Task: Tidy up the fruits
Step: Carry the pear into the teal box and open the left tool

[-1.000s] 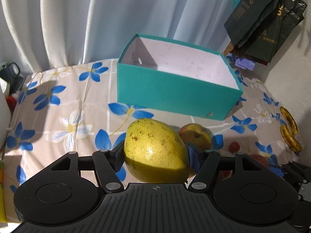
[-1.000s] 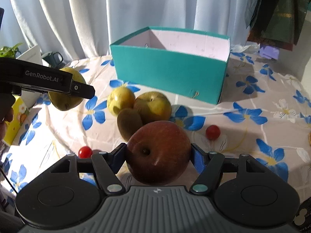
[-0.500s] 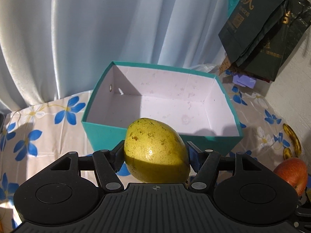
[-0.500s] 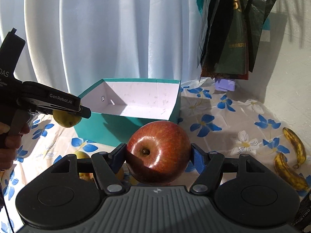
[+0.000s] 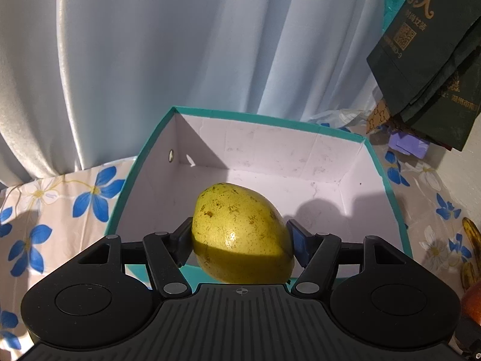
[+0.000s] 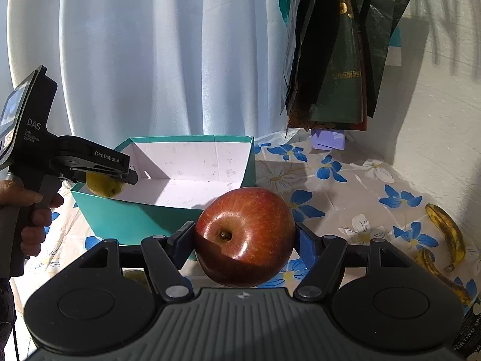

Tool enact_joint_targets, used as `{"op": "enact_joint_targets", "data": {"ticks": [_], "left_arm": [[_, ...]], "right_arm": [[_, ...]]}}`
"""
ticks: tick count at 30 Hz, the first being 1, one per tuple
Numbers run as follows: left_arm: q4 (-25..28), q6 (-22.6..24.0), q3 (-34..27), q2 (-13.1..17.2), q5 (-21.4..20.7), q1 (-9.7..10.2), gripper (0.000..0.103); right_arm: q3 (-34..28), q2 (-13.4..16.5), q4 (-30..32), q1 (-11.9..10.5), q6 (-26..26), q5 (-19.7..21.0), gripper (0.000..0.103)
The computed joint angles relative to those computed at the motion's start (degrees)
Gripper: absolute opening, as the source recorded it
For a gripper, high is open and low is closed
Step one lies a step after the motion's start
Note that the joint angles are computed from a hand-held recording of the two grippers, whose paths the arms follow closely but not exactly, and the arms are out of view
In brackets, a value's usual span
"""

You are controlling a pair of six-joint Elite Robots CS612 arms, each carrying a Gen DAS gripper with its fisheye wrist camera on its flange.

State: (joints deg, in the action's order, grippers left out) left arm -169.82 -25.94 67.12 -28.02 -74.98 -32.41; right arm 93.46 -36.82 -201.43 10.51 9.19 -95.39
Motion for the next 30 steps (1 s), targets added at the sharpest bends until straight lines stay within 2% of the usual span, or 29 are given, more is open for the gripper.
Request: {"op": "enact_joint_targets", "data": {"ticks": [6, 10, 21, 24, 30], "left_arm": [[5.9, -1.3, -5.2, 2.8, 0.8, 0.49, 0.069], [10.5, -2.7, -8.0, 4.3, -0.5, 1.02, 0.069], [22.9, -2.3, -15.6, 8.1, 2.8, 0.98, 0.068], [23.9, -2.7, -16.1, 8.3, 2.4, 1.11, 0.063], [24.7, -2.8, -16.7, 8.5, 1.4, 1.33, 0.064]], "right_arm": [[-1.1, 0.5, 1.0, -0.2, 0.7, -0.7, 0.070], [-1.5, 0.8, 1.1, -0.4, 0.9, -0.6, 0.070], [-3.2, 1.6, 1.4, -0.5, 0.6, -0.3, 0.070], [-3.4, 1.7, 1.5, -0.6, 0.7, -0.1, 0.070], [-3.7, 1.9, 1.6, -0.6, 1.1, -0.3, 0.070]]}}
